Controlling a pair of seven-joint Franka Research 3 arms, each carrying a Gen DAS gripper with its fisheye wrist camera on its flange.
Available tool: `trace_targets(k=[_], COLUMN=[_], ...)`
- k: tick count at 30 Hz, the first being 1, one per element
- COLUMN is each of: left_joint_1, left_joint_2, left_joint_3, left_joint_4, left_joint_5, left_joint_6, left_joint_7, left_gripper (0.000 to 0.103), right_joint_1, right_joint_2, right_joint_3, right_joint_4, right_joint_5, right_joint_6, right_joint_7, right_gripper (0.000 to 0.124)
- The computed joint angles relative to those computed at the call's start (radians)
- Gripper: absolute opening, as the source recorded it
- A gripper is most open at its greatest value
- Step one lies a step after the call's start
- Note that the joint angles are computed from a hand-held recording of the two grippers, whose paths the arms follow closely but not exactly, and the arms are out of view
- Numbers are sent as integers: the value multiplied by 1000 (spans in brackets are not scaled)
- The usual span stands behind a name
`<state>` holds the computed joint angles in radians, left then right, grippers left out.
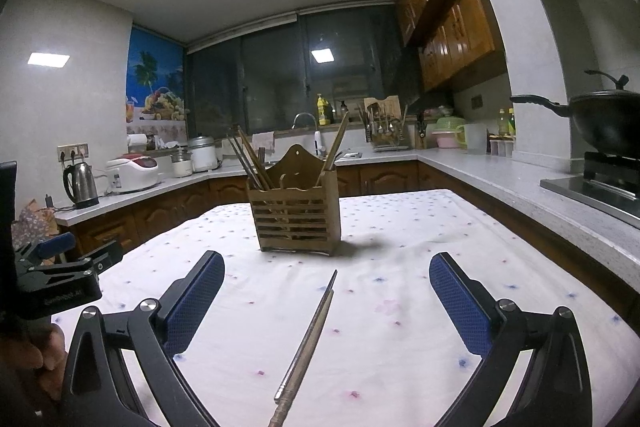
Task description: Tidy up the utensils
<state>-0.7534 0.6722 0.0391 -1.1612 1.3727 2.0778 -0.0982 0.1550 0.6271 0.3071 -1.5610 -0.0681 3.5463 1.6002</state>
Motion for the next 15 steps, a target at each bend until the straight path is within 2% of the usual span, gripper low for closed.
trace_targets(k=[15], left_joint_1=[0], left_joint_2=[0], left_joint_3=[0], left_joint_4=[0], left_joint_5=[-3], left_joint_6=[1], left_joint_7=[-1], left_gripper=[103], right_joint_1=[2], right_joint_2=[-1], right_joint_3=[1], right_joint_4=[0], right_joint_5=[3], right_joint_6=[-2], right_joint_7=[0], right_gripper=[103])
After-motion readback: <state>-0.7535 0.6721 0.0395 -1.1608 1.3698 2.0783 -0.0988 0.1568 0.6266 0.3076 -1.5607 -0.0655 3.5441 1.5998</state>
